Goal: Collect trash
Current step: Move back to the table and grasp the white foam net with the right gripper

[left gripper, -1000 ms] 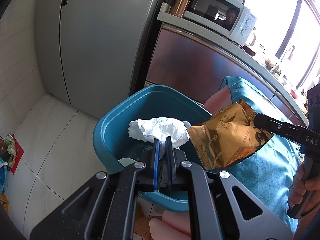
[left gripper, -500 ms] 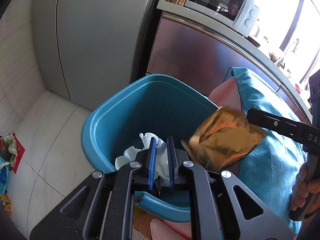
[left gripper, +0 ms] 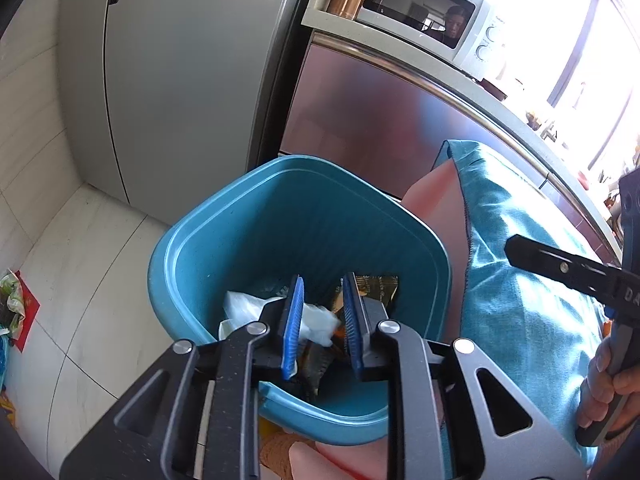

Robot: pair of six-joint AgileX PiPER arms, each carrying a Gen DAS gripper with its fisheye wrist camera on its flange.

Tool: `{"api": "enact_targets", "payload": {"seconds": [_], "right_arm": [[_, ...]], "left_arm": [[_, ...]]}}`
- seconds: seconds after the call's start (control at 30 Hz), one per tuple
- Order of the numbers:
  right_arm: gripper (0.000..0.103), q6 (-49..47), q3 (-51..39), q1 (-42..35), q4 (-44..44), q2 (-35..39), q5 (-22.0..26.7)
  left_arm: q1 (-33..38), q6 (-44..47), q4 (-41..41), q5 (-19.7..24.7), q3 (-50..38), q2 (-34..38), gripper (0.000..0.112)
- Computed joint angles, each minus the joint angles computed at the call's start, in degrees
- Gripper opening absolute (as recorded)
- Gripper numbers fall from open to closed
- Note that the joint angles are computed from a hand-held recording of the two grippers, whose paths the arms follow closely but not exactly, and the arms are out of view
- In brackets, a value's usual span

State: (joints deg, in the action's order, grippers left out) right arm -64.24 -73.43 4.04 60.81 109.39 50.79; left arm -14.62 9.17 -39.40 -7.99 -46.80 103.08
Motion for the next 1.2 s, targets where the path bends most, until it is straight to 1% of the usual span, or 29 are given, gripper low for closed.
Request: {"api": "enact_targets", "payload": {"seconds": [0.13, 0.17, 0.23, 0.27, 0.3, 0.43, 0.5, 0.53, 0.57, 0.6, 0.67, 0.77, 0.9, 0.97, 1.03, 1.13, 1.2], "right_arm": [[0.020, -2.53, 2.55, -2.37, 1.74, -1.76, 1.68], [0.022, -3.18, 3.07, -2.83, 2.04, -2.27, 1.95], [0.023, -5.29, 4.81, -3.95, 3.00, -3.89, 2.23], [0.026, -6.29, 5.63, -4.54, 3.56, -4.69, 2.48], [0.029, -7.50, 6.73, -5.31, 4.03, -5.69, 2.94], [0.033, -11.73, 10.86, -8.26, 5.51, -9.52, 4.17], [0.037, -13.25, 12.56, -10.09, 5.96, -11.11, 4.97], [0.037, -13.99, 13.66, -11.12, 6.12, -12.28, 5.40], [0.039, -14.92, 14.70, -12.42, 6.46, -13.30, 5.72], [0.039, -15.64, 15.44, -13.85, 6.71, -14.02, 6.41], [0.040, -17.36, 17.02, -17.27, 7.27, -15.66, 7.88], [0.043, -19.22, 18.36, -22.41, 8.03, -17.55, 9.90], [0.045, -21.76, 19.50, -31.09, 8.58, -19.71, 13.11], [0.046, -22.94, 19.99, -36.43, 8.43, -20.57, 15.48], [0.048, -23.56, 19.60, -40.41, 8.55, -20.58, 16.07], [0.051, -24.07, 18.78, -45.53, 9.05, -20.04, 16.19], [0.051, -24.09, 17.73, -48.51, 9.51, -18.82, 16.14]], "left_arm": [[-0.54, -1.94, 1.87, -0.09, 0.77, -0.96, 0.019], [-0.75, -2.33, 2.26, -0.15, 0.96, -1.31, 0.021], [-1.63, 0.32, -0.41, -0.68, 1.54, -2.35, 0.025], [-2.26, 3.26, -3.26, -1.05, 1.90, -3.06, 0.026], [-2.81, 4.54, -4.40, -1.38, 2.16, -3.65, 0.027], [-6.06, 10.18, -9.72, -2.64, 2.90, -6.40, 0.032], [-8.23, 12.95, -12.12, -3.37, 3.16, -7.68, 0.035], [-9.37, 14.89, -13.96, -3.74, 3.12, -8.17, 0.036], [-10.55, 15.07, -13.83, -3.80, 3.03, -8.65, 0.037], [-11.71, 15.75, -14.24, -3.87, 2.81, -8.96, 0.038], [-14.44, 21.38, -19.29, -4.38, 1.84, -9.21, 0.039], [-18.27, 27.31, -23.81, -4.37, -0.17, -8.99, 0.040], [-22.38, 30.56, -25.60, -3.22, -3.58, -7.55, 0.040], [-24.50, 33.49, -28.57, -3.08, -5.52, -6.41, 0.040], [-25.85, 34.95, -29.84, -2.26, -7.48, -5.08, 0.040], [-27.98, 40.38, -35.04, -1.39, -11.12, -2.62, 0.040], [-29.40, 46.37, -40.87, -1.01, -13.84, -0.84, 0.040]]}}
